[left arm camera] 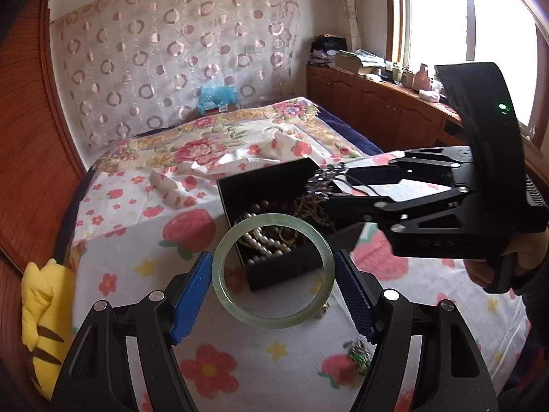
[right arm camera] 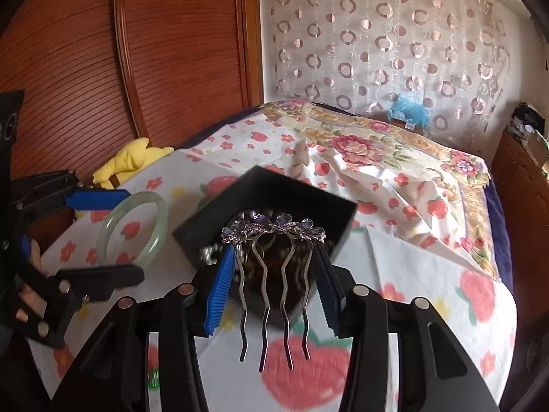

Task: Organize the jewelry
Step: 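Drop the comb into the box with the right gripper while the left gripper carries the jade bangle in, then move the right gripper back and grasp the green pendant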

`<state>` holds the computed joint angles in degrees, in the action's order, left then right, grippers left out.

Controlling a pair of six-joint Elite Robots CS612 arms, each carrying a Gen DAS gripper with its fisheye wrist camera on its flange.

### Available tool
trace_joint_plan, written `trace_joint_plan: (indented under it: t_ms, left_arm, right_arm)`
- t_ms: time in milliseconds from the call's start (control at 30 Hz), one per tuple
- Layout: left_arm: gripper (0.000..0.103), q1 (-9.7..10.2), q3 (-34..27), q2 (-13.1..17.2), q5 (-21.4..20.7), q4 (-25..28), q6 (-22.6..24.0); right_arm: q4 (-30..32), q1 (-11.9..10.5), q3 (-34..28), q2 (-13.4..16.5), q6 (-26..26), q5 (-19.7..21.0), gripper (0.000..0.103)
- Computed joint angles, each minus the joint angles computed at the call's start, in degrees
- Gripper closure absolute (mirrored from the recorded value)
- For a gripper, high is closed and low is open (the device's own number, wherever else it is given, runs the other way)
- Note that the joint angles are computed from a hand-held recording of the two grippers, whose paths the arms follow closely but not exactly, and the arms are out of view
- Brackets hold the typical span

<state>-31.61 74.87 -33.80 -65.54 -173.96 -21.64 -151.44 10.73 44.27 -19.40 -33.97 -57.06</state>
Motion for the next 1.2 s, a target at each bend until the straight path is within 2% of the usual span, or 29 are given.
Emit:
trace_joint_plan:
  t_ms: [233, 300, 400, 500, 600, 700, 900, 1200]
  left_arm:
    - [0.034, 1.04, -2.29, 1.1, -0.68, 1.41, 0.01]
    - [0.034, 1.28, -2.89, 1.4, -0.92, 1.78, 0.07]
    - [0.034, 1.58, -3.48, 1.72, -1.47, 1.92, 0.11]
    - [0.034, 1.79, -4.28, 2.19, -2.01, 1.59, 0.43]
    - [0.034, 1.93, -5.9, 3.07, -2.43, 2.08, 1.06]
    - [0.034, 2.16, -8.46, 4.39, -2.63, 3.62, 2.0]
    - [0.034, 2.6, -13.02, 6.75, -3.09, 7.49, 2.96]
    - [0.034, 2.92, -17.17, 8.89, -3.18, 11.44, 3.72]
  right_arm:
    - [6.99, 0.58, -10.7, 5.2, 1.21, 1.8, 0.053]
    - [7.77, 0.55, -13.1, 6.5, 1.84, 2.21, 0.049]
    - [10.7, -0.03, -17.37, 8.66, 3.65, 5.87, 0.046]
    - [11.3, -0.39, -19.09, 9.47, 4.85, 7.02, 0.046]
    - [10.7, -0.85, -18.44, 9.12, 4.53, 6.94, 0.046]
    - [8.32, -1.28, -16.4, 8.24, 5.04, 5.38, 0.043]
    - [4.2, -2.15, -12.45, 6.81, 5.88, 2.1, 0.043]
    - [2.08, -3.22, -9.97, 6.08, 7.72, 2.09, 0.043]
